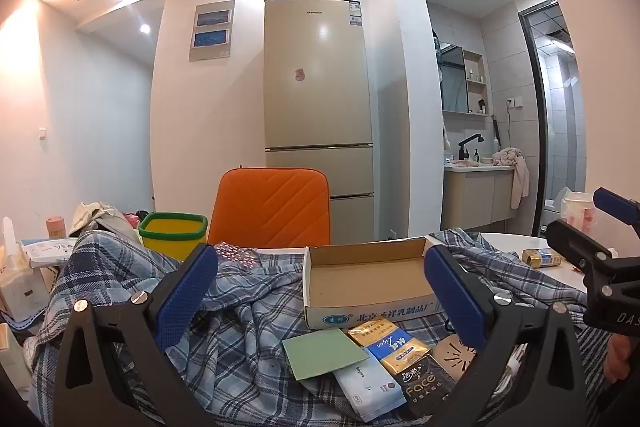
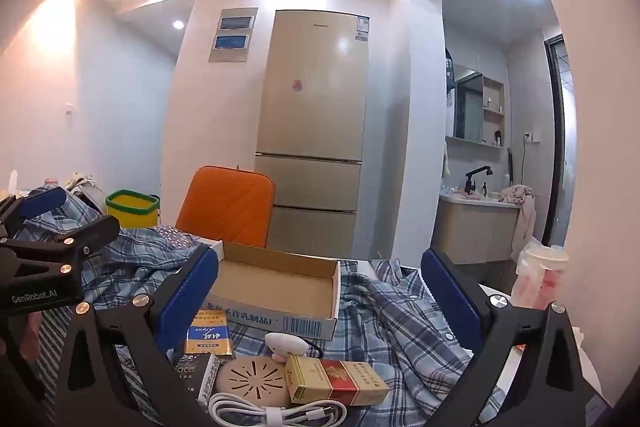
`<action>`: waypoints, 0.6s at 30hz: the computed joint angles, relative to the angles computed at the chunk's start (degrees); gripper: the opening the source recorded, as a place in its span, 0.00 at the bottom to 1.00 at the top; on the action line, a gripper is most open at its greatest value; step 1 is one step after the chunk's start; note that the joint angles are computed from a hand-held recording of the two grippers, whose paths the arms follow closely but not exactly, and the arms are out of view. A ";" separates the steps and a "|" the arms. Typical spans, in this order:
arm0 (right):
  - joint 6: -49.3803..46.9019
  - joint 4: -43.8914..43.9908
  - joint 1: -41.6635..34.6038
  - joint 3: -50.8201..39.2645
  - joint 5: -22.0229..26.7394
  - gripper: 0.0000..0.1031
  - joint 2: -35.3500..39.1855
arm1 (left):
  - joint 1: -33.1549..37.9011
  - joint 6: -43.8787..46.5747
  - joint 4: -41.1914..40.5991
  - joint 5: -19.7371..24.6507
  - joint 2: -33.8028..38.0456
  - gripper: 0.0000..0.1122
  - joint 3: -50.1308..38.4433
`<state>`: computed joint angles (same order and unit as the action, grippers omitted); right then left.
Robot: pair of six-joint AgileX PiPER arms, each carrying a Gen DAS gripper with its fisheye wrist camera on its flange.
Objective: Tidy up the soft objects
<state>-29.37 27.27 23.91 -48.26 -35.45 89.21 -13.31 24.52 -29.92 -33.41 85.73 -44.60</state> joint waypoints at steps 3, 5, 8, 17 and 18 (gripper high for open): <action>-0.04 0.12 -0.11 -0.22 0.66 1.00 -0.01 | 0.21 -0.26 0.38 0.12 -0.18 0.92 0.13; -0.13 0.41 0.04 -0.23 0.75 1.00 -0.02 | 0.56 -0.63 0.83 0.51 -0.32 0.92 0.17; -0.58 1.18 0.63 0.03 0.59 1.00 -0.24 | 0.39 0.13 0.25 0.50 0.08 0.92 -0.25; 0.19 0.72 -0.41 -0.63 2.22 1.00 -0.05 | 1.16 -0.49 0.99 0.70 -0.22 0.92 0.02; 0.10 0.78 -0.33 -0.58 2.15 1.00 -0.01 | 1.09 -0.29 0.80 0.70 -0.21 0.92 -0.01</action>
